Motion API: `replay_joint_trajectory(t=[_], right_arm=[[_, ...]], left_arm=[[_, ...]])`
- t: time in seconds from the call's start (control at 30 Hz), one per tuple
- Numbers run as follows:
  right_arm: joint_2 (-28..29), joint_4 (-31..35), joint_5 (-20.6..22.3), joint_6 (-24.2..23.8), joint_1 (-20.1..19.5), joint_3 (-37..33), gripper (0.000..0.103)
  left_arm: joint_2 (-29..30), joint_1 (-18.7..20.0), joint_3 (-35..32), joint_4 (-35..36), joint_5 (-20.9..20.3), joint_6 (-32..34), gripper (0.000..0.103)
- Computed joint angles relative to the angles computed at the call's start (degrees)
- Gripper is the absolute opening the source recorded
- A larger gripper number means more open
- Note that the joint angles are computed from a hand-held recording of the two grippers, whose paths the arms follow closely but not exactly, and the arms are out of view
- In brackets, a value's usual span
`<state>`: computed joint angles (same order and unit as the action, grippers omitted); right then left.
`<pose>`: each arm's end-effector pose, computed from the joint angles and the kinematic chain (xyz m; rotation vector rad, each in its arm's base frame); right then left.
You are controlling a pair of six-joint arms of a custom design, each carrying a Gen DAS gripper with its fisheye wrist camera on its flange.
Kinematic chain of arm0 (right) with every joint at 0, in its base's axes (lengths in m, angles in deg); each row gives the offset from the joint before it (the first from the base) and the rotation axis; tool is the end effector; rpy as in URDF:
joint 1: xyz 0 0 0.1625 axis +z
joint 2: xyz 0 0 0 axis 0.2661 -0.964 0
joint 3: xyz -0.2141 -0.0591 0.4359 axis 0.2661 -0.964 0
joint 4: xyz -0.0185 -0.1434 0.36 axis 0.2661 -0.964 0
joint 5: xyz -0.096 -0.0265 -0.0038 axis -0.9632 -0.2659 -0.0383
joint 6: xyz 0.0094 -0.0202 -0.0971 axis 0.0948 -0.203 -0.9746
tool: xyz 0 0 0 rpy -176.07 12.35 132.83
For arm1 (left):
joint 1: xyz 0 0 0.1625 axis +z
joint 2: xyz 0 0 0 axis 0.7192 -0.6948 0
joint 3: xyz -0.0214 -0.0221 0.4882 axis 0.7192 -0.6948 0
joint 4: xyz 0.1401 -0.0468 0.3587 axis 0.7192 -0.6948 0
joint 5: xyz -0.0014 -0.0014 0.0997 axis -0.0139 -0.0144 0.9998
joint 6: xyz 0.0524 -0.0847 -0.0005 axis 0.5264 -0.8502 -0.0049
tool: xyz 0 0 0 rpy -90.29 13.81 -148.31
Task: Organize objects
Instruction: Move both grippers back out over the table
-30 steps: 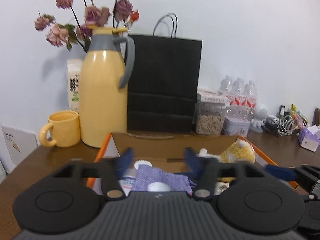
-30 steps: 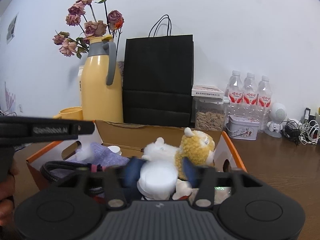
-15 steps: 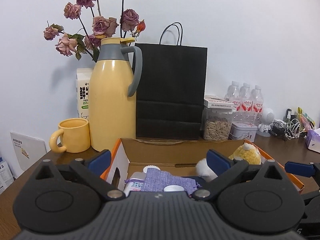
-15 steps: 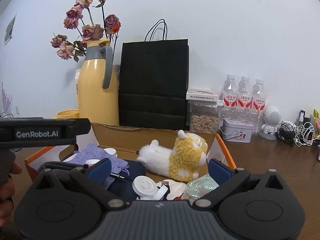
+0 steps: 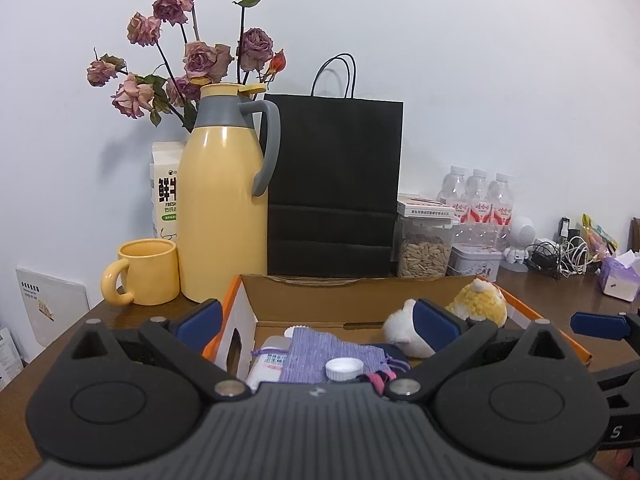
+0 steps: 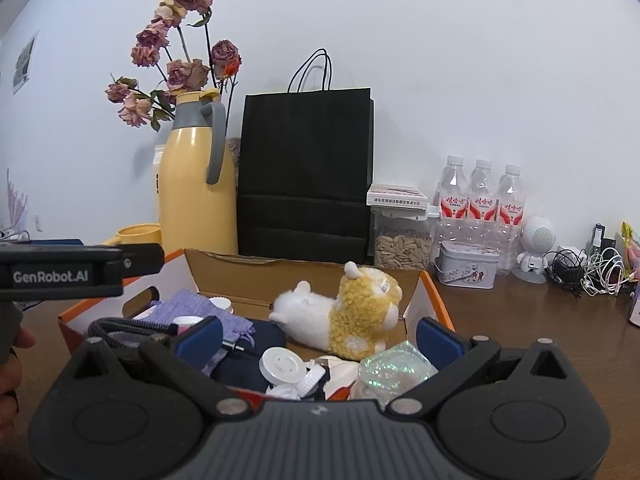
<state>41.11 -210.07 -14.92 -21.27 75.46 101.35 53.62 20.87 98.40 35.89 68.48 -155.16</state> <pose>0.1413 -0.7588 0.0746 0.9402 -2.1119 1.3407 -0.0991 -0.7189 0.0292 0.5122 1.9172 -1.5422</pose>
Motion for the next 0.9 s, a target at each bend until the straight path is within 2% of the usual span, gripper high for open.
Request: replay_joint_trajectory(t=[0.5, 0.67, 0.9], right_arm=[[-2.45, -2.67, -0.20, -2.47, -1.08, 8.66, 0.103], [-3.28, -2.96, -0.61, -2.48, -1.30, 11.41, 0.103], [-3.47, -1.48, -3.39, -3.63, -0.92, 13.73, 0.103]], left_arm=[[-2.43, -0.56, 8.74, -4.36, -1.43, 0.69, 0.103], [-3.30, -0.76, 9.72, 0.83, -3.66, -4.04, 0.103], [-4.55, -0.94, 12.40, 1.38, -5.46, -5.80, 0.103]])
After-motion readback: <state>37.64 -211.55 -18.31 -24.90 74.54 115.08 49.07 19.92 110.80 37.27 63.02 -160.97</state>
